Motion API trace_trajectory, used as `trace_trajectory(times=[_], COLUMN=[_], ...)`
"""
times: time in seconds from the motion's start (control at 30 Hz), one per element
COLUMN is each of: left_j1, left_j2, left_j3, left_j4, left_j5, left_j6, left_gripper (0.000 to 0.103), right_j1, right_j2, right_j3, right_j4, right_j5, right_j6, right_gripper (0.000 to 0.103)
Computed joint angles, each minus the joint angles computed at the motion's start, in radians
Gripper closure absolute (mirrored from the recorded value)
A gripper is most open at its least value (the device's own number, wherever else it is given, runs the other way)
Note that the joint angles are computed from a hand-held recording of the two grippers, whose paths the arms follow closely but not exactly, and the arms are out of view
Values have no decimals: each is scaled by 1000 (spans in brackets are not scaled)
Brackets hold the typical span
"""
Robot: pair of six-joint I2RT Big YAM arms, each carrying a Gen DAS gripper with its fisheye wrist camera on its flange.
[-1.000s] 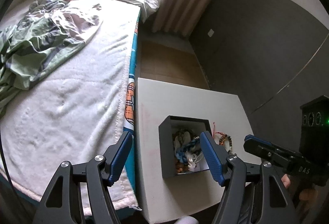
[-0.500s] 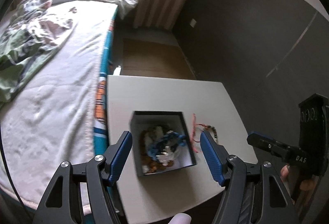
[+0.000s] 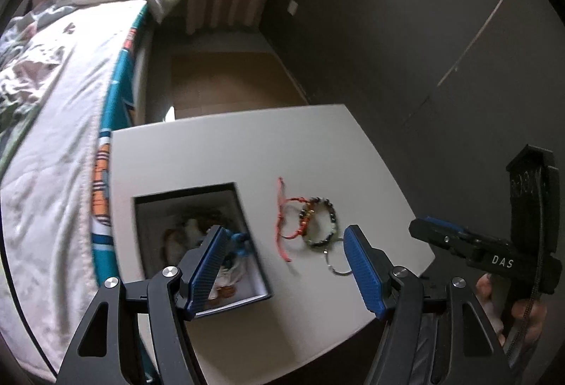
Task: Organize jewelry
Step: 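Grasp the red string bracelet with the left gripper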
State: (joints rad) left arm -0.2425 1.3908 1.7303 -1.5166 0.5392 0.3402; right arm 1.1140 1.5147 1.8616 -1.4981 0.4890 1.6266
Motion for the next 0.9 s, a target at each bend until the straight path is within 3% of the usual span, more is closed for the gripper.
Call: trace_trajectory(times=[0.43, 0.7, 0.9], left_j1=[-168, -235, -265], left_j2=[62, 107, 112], left_j3=[11, 13, -20], left_j4=[4, -3, 30], left_j5=[-130, -209, -288], left_j6=[-31, -2, 21], left_gripper=[34, 47, 54], right_j1=[-1, -15, -19], right_j2=[-96, -119, -128], right_j3=[-158, -212, -242], right_j4=[-16, -19, -17], right_j5=[28, -11, -19], right_j6=[118, 133, 153], right_gripper=[34, 34, 34])
